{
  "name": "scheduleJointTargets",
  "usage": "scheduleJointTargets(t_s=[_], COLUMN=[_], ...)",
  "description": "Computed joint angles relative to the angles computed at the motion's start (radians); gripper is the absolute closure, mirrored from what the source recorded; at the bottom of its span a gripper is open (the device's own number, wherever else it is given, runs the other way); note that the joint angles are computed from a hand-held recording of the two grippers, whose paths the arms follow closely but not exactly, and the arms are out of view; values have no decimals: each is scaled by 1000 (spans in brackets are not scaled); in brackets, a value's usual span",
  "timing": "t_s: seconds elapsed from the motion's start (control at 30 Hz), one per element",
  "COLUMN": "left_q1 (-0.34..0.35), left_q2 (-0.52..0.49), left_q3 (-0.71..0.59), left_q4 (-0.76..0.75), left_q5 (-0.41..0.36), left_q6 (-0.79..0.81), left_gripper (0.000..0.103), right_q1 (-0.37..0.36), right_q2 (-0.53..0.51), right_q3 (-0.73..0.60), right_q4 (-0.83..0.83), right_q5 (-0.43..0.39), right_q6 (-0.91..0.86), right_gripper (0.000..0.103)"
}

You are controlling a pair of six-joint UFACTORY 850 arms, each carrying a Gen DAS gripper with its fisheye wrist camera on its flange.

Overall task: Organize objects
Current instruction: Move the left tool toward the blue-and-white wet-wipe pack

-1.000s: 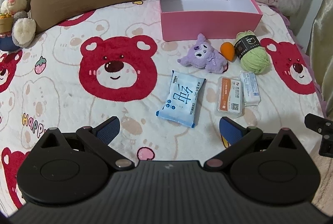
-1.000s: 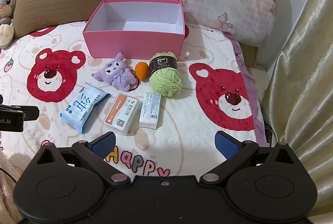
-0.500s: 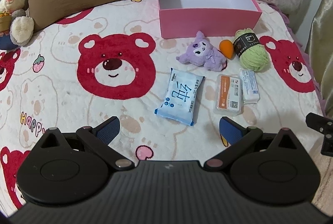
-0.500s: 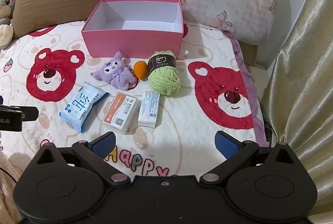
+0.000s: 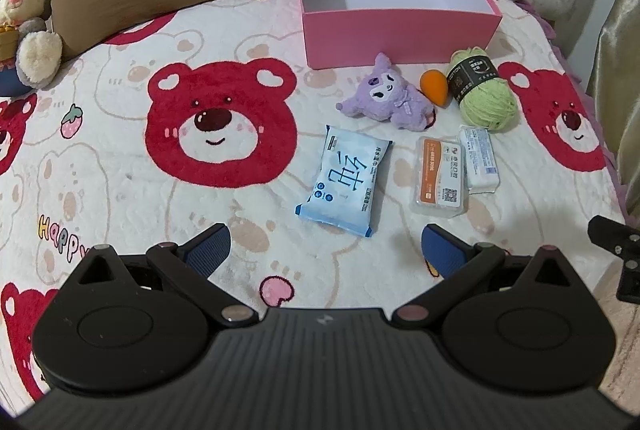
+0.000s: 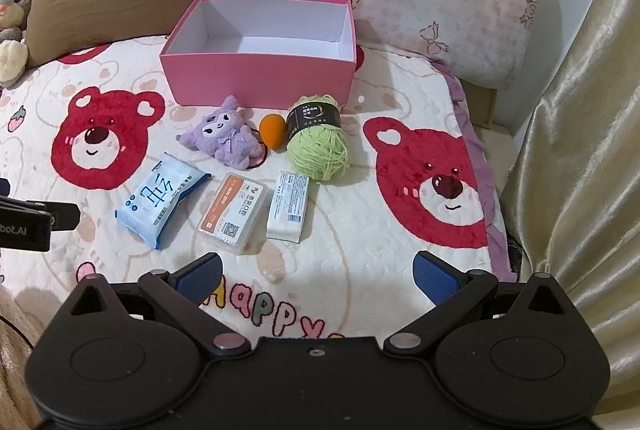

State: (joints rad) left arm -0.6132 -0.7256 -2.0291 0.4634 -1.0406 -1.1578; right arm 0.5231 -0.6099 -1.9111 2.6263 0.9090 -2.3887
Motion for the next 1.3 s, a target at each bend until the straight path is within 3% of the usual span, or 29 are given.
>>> scheduleJointTargets(t_s=[0.97, 1.07, 1.3], left_q1=[3, 4, 22], left_q2=[-8, 6, 50], left_q3=[-13, 4, 33], left_q4=[-12, -8, 48], left_q5=[9, 36, 93], left_q6=[33, 31, 64], left_gripper=[0, 0, 0], right_q1=[0, -2, -2], right_q2=[-7, 17, 49], right_q3=[-7, 22, 66], right_q4=[9, 23, 94], right_q5=[19, -41, -270], right_q6=[-17, -43, -177], right_gripper=[0, 0, 1])
